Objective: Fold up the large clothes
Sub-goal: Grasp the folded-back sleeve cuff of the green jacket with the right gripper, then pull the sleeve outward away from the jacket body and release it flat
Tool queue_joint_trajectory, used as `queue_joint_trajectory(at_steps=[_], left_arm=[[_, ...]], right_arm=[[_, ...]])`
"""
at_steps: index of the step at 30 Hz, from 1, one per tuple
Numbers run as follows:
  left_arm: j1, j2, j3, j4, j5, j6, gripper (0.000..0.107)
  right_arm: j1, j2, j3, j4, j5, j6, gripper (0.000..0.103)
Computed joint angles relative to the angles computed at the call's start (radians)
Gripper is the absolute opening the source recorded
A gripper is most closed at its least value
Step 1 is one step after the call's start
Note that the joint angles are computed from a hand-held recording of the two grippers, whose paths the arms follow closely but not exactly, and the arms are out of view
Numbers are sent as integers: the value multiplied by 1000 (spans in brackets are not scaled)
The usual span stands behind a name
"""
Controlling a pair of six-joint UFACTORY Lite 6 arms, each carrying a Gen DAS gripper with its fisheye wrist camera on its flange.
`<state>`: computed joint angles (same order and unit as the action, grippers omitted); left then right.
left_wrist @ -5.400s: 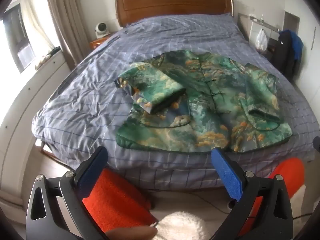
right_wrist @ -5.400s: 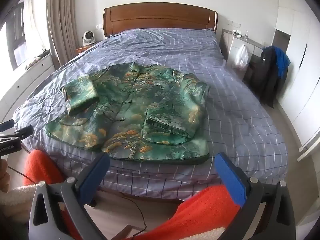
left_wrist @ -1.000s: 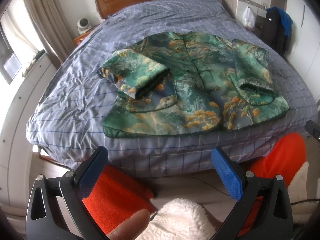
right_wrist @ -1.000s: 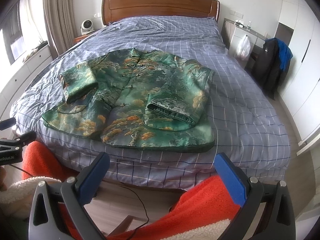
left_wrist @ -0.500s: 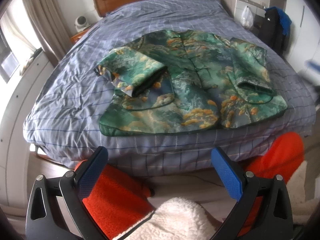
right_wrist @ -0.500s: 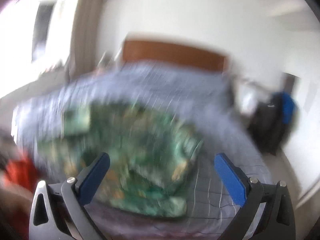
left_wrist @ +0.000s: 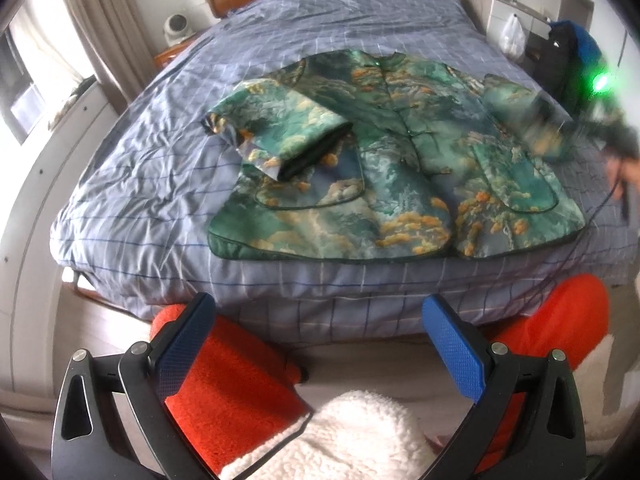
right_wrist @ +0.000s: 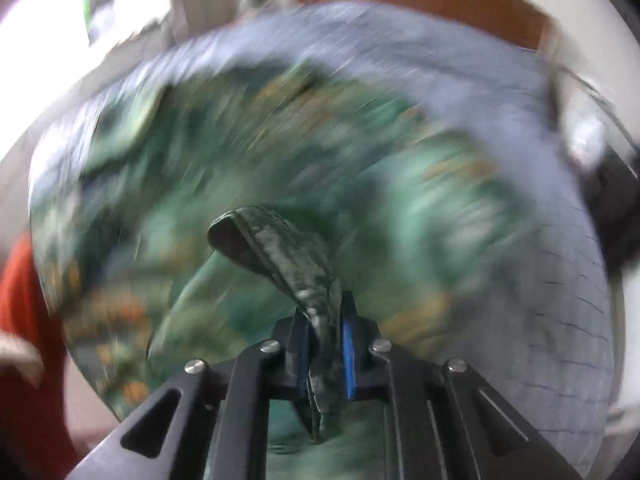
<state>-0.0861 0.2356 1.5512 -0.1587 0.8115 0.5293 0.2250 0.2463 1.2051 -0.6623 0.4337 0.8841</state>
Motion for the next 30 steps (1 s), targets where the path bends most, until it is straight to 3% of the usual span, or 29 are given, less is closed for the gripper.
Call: queue_joint_trajectory(at_steps=[4,5,10,12,19,20,22,26,28,29,30], left_arm=[[-50,7,-5,15,-1,-16,103],[-68,7,-6,23,-1,-23,103],[-141,9,6,58,1,-56,103],[-158,4,6,65,-2,-59,103],[-182,37,45,119,12,-109,103],[-184,40,50,122,14,-115,103],[-186,46,57,123,15,-119,103],[-199,61,68,115,23,-119,103],[-215,77,79,114,28,-125,103],[-218,79,78,112,29,-123,103],[-227,88,86,110,35,-125,103]], right_arm=[[-379,-343,-134,303,-76,-288,10],[-484,-409,-133,369,-46,-341,10],[-958,-429,-89,864,-13,-782,10],[-1072,-396,-110,974,-15,-909,9],[-1316,-269,-303,1322,-100,-1239,7],[-1343,-243,-322,1329,-123,-1259,0],[-1398,-222,-366,1417,-168,-1376,0],[-1502,-210,-408,1724,-63,-1746,0],[-1483,-256,-424,1720,-66,-1779,4],[-1470,-275,-428,1704,-58,-1765,10],[-1456,-310,-435,1680,-39,-1744,22]])
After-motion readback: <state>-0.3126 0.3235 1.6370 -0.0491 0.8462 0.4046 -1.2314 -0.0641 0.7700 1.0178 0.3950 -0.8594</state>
